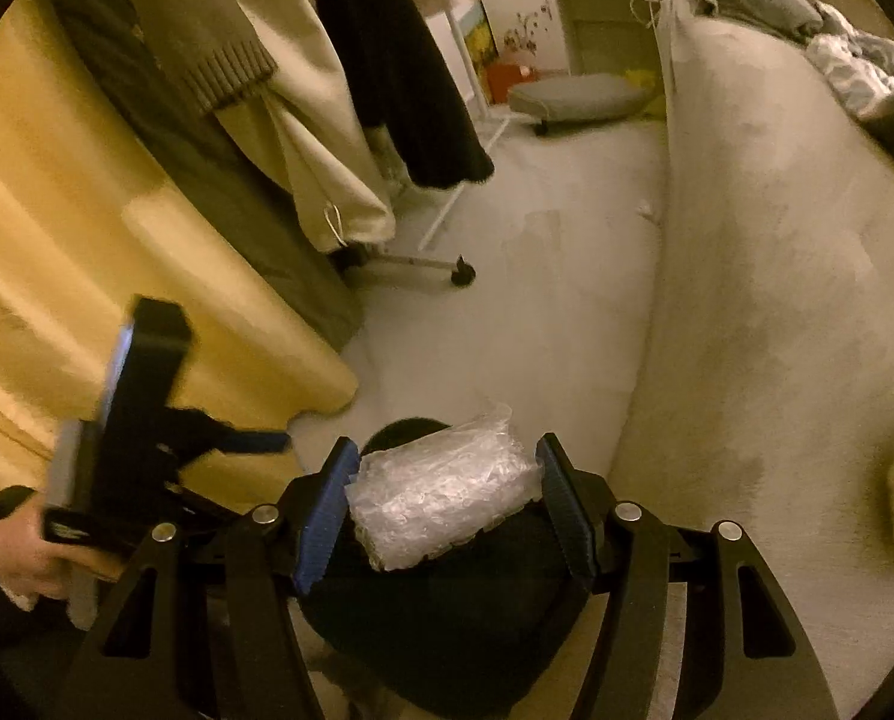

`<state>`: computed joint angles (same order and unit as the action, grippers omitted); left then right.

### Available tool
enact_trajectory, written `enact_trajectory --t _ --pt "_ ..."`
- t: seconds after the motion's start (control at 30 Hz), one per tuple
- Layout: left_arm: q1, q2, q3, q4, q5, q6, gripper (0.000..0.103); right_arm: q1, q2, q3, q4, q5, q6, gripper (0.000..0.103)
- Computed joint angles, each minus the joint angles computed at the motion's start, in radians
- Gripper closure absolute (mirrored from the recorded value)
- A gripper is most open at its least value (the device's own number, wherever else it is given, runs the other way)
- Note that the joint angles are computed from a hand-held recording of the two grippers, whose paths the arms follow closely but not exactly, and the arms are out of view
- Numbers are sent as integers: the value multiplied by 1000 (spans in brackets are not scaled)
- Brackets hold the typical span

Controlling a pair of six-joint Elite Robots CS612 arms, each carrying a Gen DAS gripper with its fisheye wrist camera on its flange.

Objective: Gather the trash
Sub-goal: 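Carry both items to the black bin and open both tools to drop them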

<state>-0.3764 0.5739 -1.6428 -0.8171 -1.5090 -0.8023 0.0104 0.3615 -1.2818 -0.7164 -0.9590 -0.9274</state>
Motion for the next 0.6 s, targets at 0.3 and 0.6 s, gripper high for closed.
enact_trajectory --t 0.3,0.6 --pt "-32 8 -86 -47 287 -14 12 35 36 -16 1 -122 -5 41" --pt "-52 -5 -93 -123 422 31 12 60 83 -61 10 -214 -36 40"
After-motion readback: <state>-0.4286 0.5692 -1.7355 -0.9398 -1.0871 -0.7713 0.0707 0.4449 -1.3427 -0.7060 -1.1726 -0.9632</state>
